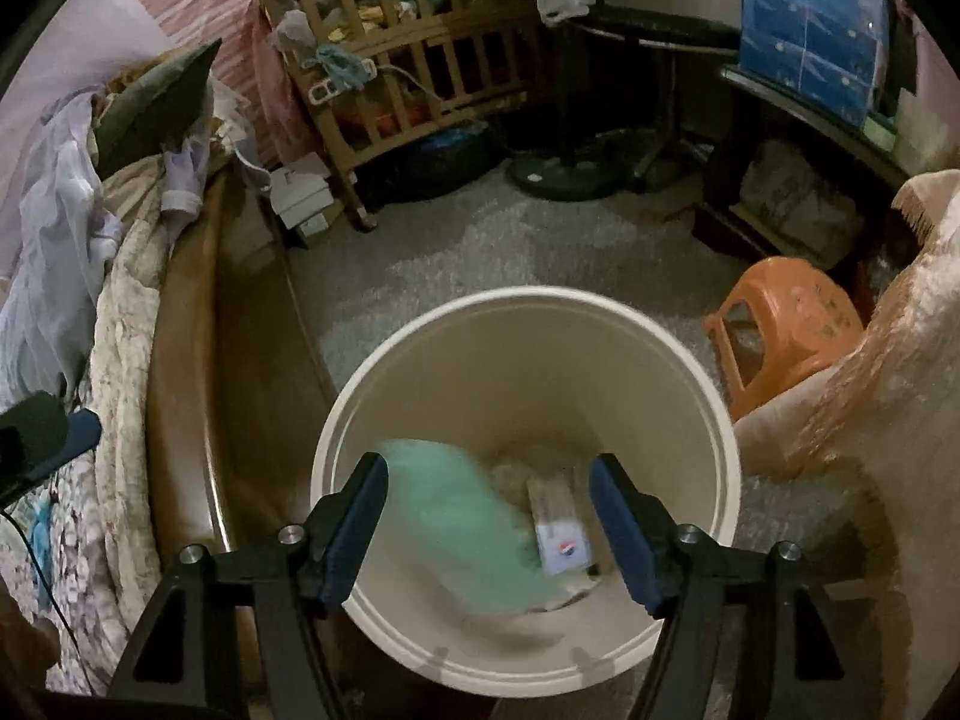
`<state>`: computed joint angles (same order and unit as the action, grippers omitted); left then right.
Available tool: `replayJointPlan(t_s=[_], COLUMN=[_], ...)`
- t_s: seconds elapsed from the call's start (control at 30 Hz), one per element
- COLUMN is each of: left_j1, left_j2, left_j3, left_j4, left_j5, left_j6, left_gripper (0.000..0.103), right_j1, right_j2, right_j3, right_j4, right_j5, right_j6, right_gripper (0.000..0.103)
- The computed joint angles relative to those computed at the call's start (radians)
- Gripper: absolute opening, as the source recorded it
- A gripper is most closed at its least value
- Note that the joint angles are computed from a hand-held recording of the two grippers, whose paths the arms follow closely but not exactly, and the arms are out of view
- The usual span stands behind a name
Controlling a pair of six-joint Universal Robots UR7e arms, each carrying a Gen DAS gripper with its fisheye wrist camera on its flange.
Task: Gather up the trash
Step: 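Move both grippers back over the trash on the bed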
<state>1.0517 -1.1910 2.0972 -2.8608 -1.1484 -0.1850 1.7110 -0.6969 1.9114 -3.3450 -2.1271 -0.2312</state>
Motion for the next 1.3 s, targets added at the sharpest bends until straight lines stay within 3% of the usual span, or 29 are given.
replayJointPlan(t_s=[0.27,0.77,1.07,1.3], left_j1=[-0.009,-0.006,0.010,0.031], left_j2=[-0.065,-0.267,-0.457,-0.631], left_j3=[0.062,0.184,0.250,0.284], left_j4=[-0.008,0.024,0.125,0.283], left_j5=[0.162,0.409,0.509,0.595], left_j6=[-0.014,-0.048,-0.105,-0.189], left_gripper=[0.071,0.071,0.071,0.071], right_j1=[0.021,0.172,0.261,0.331], right_j2=[0.025,0.109,0.197,0.295], right_j3=[-0.008,-0.068,-0.145,-0.236], right_j4=[0.023,0.044,0.121,0.219], right_j5=[0.002,0.005,0.059,0.108], right_j6=[0.011,-0.031,-0.035,-0.046], right_gripper=[0.067,0.067,0.068,0.068])
